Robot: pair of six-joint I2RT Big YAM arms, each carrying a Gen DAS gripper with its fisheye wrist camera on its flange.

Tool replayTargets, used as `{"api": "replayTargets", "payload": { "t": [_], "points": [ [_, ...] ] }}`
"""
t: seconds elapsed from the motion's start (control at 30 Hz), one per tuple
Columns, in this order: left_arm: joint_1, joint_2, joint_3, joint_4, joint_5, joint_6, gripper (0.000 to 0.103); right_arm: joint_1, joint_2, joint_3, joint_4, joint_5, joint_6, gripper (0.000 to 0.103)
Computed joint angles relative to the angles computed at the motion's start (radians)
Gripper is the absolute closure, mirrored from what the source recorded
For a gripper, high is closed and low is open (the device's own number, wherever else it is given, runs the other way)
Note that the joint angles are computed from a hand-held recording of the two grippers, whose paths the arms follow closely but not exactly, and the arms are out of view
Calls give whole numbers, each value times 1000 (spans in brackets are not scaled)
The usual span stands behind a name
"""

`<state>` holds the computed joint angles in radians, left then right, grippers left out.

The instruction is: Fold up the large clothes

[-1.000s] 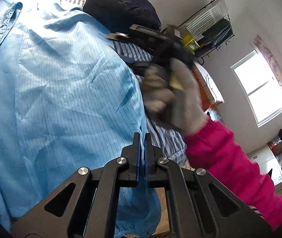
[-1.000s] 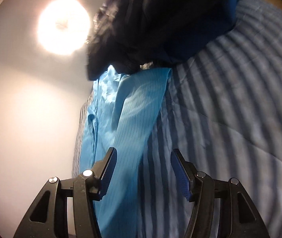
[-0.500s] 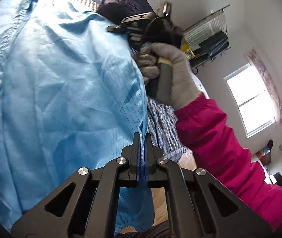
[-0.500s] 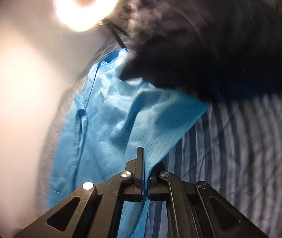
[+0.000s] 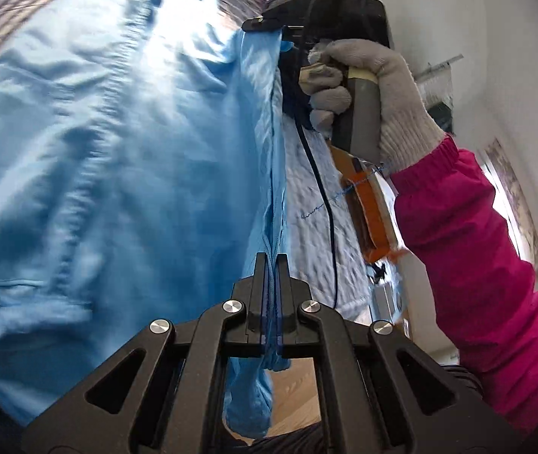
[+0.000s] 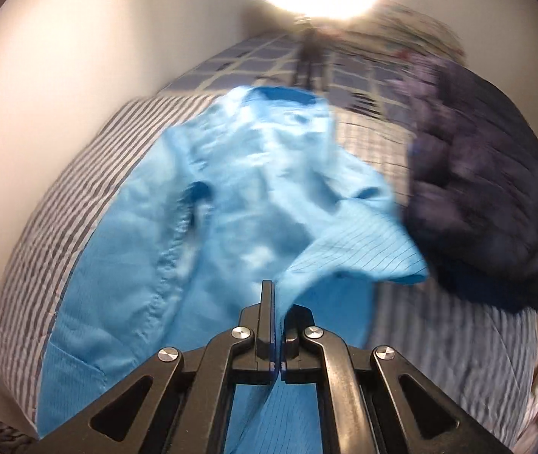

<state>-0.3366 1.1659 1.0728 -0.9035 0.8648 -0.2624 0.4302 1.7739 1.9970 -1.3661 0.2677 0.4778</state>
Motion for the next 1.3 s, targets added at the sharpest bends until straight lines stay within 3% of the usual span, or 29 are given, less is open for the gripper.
{"api": "replayTargets", "payload": {
  "t": [0.1,0.17,0.3,0.37,0.5,0.57,0.67,0.77,0.8,0.83,0.87,1.1,1.2,1.3],
  "points": [
    [51,3,-17,-27,-26,26,103,28,95,73,16,-94,-48,100],
    [75,13,-29,-43,-40,37,103,30,122,95,16,-188,-32,80],
    [101,21,-46,-59,-39,60,103,-4,-2,-46,137,-334,-42,78],
    [99,17,-53,-57,-45,68,103,-31,-66,-105,161,-305,-32,76],
    [96,25,-59,-56,-43,67,103,-74,-78,-110,156,-240,-14,69],
    [87,26,-55,-52,-48,65,103,-81,-38,-78,163,-234,-13,61],
    [77,30,-46,-45,-64,78,103,-65,50,7,133,-223,-43,58],
    [70,46,-39,-38,-66,79,103,-35,183,159,34,-150,-90,61],
    [70,50,-38,-39,-65,81,103,-30,226,209,-8,-126,-96,70],
    [71,55,-36,-42,-63,82,103,-26,268,258,-47,-98,-99,97],
    [73,60,-34,-45,-60,83,103,-27,302,298,-85,-79,-95,103],
    [114,52,-27,-49,-44,98,103,-44,282,326,-61,-37,-76,103],
    [129,57,-26,-42,-50,96,103,-35,349,455,-103,-23,-104,103],
    [117,72,-30,-35,-97,96,103,-14,503,682,-198,9,-147,103]
  ]
}}
